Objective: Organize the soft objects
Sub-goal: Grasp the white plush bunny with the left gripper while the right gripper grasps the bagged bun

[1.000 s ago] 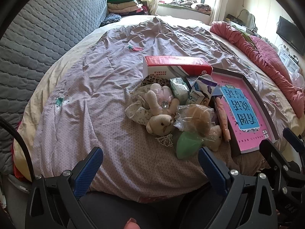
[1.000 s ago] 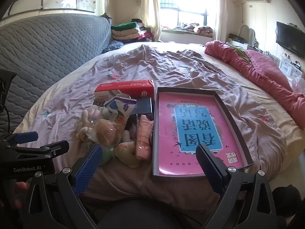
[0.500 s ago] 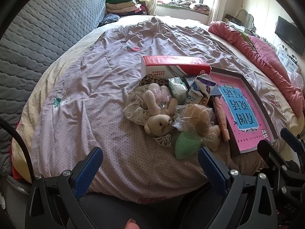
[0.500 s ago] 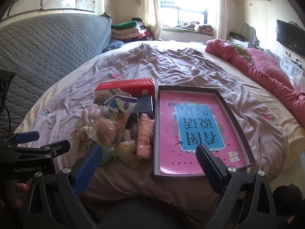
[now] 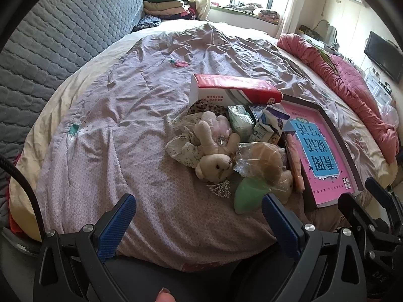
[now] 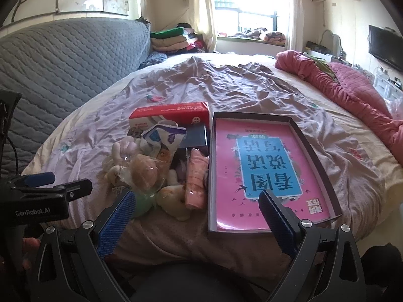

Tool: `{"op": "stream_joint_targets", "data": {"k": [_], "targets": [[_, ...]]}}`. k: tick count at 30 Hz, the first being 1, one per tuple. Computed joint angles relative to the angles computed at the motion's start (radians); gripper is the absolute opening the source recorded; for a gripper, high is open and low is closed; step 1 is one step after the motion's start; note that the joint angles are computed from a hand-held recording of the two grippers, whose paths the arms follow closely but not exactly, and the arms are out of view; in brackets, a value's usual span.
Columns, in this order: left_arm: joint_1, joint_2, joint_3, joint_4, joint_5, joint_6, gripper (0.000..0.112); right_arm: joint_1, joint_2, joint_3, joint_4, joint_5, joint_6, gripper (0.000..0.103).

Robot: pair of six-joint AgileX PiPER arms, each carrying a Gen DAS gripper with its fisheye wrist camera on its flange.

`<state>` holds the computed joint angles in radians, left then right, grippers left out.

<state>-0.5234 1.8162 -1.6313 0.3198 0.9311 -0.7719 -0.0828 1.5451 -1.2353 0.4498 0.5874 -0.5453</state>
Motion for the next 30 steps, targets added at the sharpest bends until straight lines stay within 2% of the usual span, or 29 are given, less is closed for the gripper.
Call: {"op": "stream_joint_targets", "data": {"k": [13,21,27,30], "targets": [[0.038,0.007,0.020,-0.040,-0.052,0.042,0.100,0.024,0.040,-0.034,-0.024,0.017,0.015,0.098],[0.091,0.065,-0.006,-0.137,-0.064,0.141,0.100,0.044,0.096,-0.081,-0.005,0.035,-0.038,0.098],[0.131,0.098,-0.027,-0.217,-0.078,0.248,0.098,0.066,0.188,-0.178,0.026,0.102,-0.134,0.098],[0.160,0.102,-0.026,-0.274,-0.093,0.306,0.096,0.094,0.218,-0.203,-0.008,0.094,-0.130,0.098]]}}
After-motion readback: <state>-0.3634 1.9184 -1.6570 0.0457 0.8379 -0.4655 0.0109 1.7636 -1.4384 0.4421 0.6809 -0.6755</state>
